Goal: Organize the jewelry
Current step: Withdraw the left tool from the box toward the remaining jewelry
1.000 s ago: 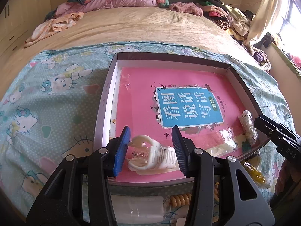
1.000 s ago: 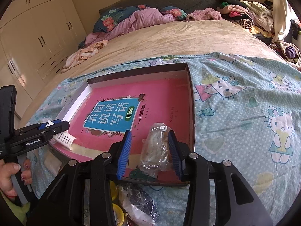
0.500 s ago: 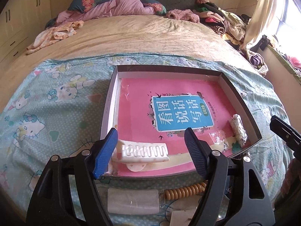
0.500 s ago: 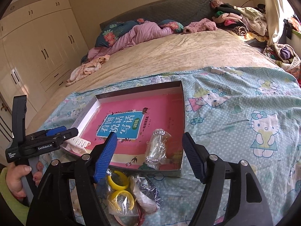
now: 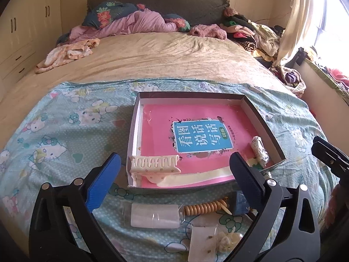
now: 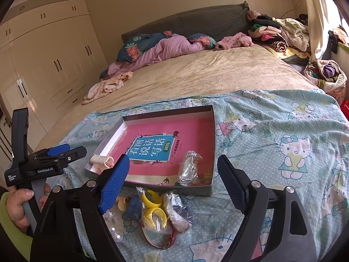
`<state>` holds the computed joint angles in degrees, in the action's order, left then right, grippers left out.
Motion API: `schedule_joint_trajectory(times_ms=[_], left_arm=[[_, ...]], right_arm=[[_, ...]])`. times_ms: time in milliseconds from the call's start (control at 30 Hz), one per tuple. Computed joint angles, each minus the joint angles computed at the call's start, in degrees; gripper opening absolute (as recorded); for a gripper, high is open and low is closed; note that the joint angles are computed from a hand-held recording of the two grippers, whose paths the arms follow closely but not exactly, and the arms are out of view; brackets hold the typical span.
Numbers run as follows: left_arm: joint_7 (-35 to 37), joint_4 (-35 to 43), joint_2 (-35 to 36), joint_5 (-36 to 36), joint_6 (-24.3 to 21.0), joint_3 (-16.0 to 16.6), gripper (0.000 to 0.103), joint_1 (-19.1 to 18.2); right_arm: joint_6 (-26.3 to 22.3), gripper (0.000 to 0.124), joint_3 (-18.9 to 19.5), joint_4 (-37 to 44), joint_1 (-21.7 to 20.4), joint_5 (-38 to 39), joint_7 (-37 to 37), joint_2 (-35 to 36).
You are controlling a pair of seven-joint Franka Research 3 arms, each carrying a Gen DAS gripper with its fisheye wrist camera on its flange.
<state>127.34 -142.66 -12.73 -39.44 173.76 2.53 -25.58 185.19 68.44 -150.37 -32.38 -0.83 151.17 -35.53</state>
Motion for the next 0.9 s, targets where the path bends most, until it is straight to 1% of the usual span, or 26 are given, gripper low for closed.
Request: schedule_joint_trajectory(times_ms=[133,367,433,767,833,900], left_arm=[[0.0,-1.9,-2.3,0.3,0.7,0.5,0.093,-0.5],[-0.2,-5.9,-7.1,1.4,1.9,5.3,0.093,-4.9],[-1.2,-7.3,-8.5,2.9,2.6,6.0,0.093,-5.5],[-6.9,-13.7,-14.5,10.6,3.2,8.9,0.093,-6.3],[-8.4,-15.1,-15.5,12.5,3.2,8.4,0.093,-5.4],[-9.1,-16.0,-16.3,13.8,2.8,9.4,0.093,-5.9]], right_arm=[[-1.2,0.083,-1.2,-0.2,2.2,-0.1,0.2,-1.4],[-3.6,0.083,-3.1,-0.5,6.0,-1.2,1.3,-3.2],[-4.5,0.083,-3.6,-0.5,7.1,-1.8,1.7,-3.6],[-6.5,0.083,-5.5,-1.5,12.0,-4.4,4.1,-4.1],[-6.9,0.083,-5.8,-1.6,12.8,-5.0,4.5,-3.9],[-7.3,0.083,-5.9,-1.6,13.5,-5.5,4.9,-3.7]])
